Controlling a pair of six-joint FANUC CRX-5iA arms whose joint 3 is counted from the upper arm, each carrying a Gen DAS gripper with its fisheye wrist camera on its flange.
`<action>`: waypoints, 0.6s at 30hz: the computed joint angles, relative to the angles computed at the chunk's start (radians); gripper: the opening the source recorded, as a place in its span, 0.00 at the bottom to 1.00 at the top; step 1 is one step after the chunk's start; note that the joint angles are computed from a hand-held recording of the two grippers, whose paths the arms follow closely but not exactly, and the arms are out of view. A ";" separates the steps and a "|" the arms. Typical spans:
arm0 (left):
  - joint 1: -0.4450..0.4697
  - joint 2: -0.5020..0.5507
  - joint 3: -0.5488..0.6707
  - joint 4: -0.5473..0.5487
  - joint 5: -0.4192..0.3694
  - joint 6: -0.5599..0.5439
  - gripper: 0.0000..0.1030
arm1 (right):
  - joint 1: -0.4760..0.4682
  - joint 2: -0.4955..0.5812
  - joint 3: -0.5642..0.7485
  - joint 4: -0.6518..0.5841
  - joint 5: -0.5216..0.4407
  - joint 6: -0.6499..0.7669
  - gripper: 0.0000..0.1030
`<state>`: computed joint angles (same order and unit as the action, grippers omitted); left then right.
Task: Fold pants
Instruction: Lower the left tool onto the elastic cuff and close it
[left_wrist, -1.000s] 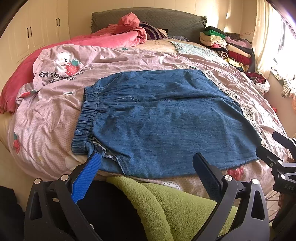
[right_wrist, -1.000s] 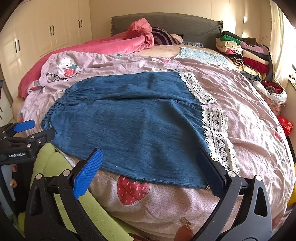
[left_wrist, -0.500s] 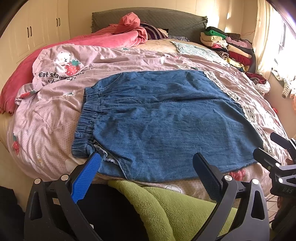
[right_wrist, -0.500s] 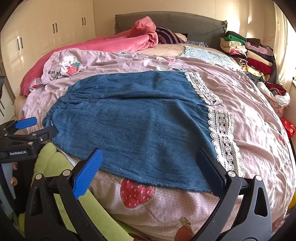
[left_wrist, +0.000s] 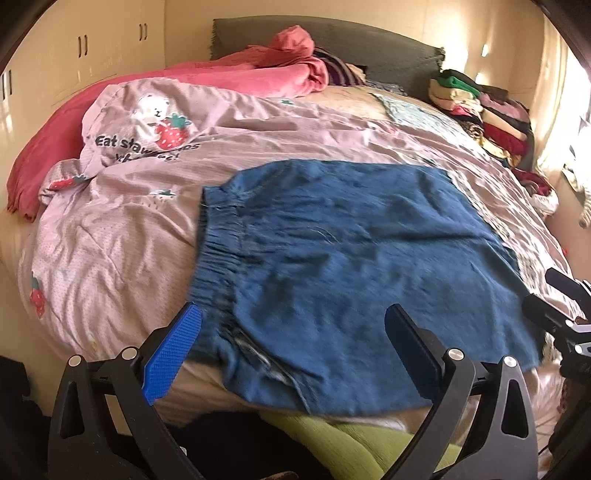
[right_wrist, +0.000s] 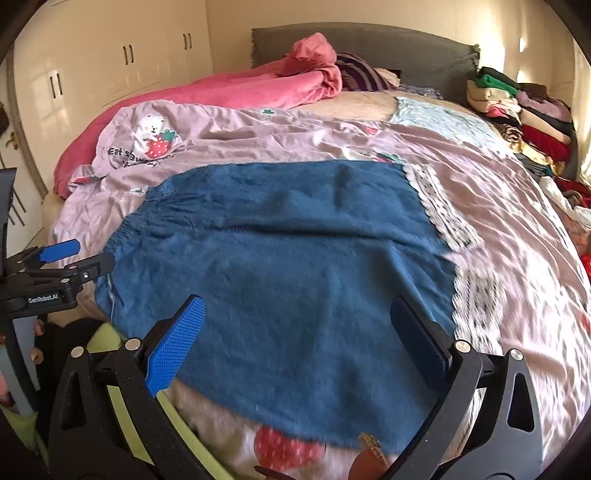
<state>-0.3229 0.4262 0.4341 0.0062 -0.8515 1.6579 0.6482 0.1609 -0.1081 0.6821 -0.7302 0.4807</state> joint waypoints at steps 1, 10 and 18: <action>0.004 0.013 0.019 -0.006 -0.006 0.008 0.96 | -0.006 0.012 0.016 -0.008 0.001 0.014 0.92; 0.060 0.147 0.218 0.022 -0.073 0.043 0.96 | -0.114 0.149 0.306 -0.436 0.034 0.419 0.92; 0.089 0.347 0.569 -0.039 -0.258 0.111 0.96 | -0.174 0.321 0.583 -0.573 -0.065 0.622 0.92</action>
<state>-0.2342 0.7733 1.0029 -0.0325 -1.1095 1.7691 0.4741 0.4816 0.4754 0.1086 -0.7952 1.1024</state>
